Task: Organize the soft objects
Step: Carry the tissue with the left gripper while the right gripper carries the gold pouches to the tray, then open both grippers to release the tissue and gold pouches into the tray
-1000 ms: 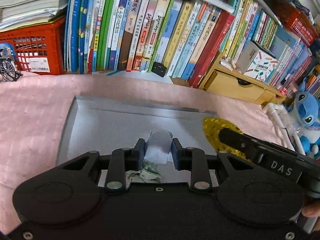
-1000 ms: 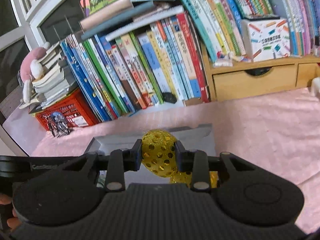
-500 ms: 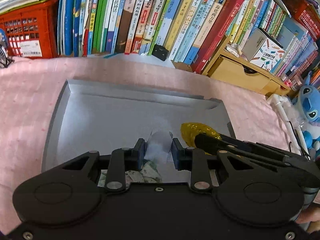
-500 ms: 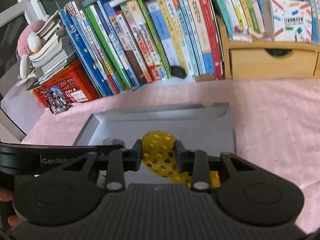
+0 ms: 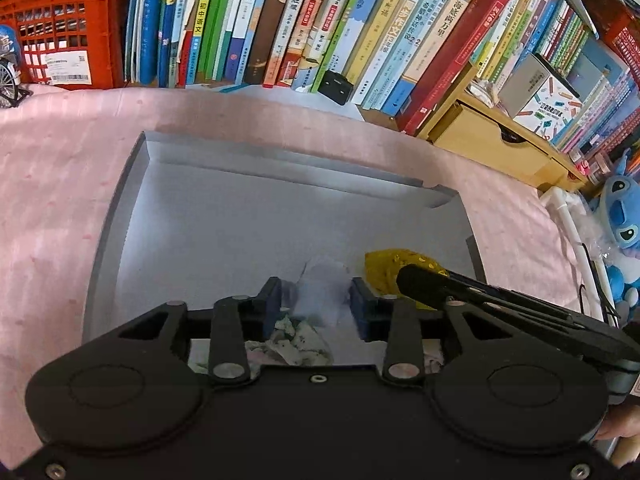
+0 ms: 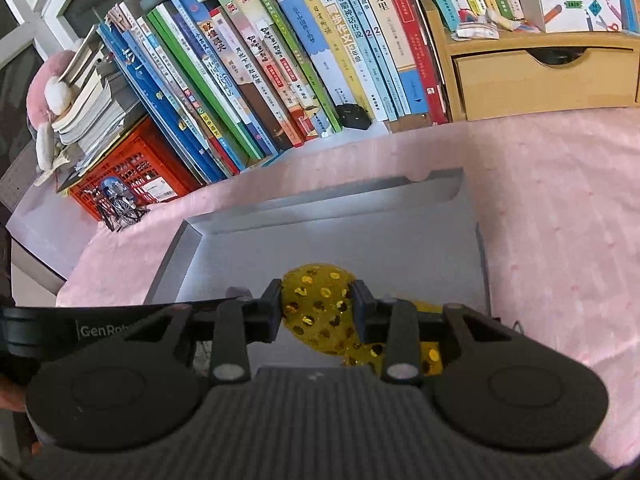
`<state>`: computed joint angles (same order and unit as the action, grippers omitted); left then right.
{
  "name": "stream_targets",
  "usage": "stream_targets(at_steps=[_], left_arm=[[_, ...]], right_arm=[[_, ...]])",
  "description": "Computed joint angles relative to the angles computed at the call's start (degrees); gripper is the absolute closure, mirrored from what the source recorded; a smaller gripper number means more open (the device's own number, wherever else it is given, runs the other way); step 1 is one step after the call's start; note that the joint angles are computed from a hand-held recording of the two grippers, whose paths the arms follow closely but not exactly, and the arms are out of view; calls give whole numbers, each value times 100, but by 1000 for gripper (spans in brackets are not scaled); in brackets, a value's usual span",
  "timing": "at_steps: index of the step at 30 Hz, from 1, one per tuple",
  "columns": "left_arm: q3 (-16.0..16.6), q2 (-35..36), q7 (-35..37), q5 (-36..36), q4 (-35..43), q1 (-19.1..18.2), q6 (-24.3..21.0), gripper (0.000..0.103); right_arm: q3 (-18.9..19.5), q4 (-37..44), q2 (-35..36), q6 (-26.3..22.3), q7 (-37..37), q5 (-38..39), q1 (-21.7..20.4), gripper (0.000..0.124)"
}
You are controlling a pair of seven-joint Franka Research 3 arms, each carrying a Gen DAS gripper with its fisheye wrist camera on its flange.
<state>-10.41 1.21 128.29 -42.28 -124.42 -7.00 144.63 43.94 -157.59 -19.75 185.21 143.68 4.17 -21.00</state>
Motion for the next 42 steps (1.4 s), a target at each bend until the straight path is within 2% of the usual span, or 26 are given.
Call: stream_targets(at_steps=[7,9,11,18,26,35,42], left_arm=[[36,-90,27,16,-61,14,79,55],[46,-132,43,18,-100,4,143,52],[65,-180,128,-34,-139,-4,198,49],[157,-425,466,-255,-342,-79,371,40],[356,-816,920,-590,-593,-235,394,37],[777,-1684,1862,-1234,-1146,-517,286,30],[1248,-2802,2846,-1747,-1931,-867,106,27]], right_arm=[[16,5,-16,27,25,-2,7,73],[-62,-6,-8,74,-18,27,100,63],[-62,-3,-44,64,-48,77,124,60],[-105,11,-263,-115,-10,37,202,60],[-236,-41,-667,-313,178,-188,393,58],[-386,-219,-1593,-827,370,-582,792,55],[-433,-477,-2690,-1405,673,-1014,1276,53]])
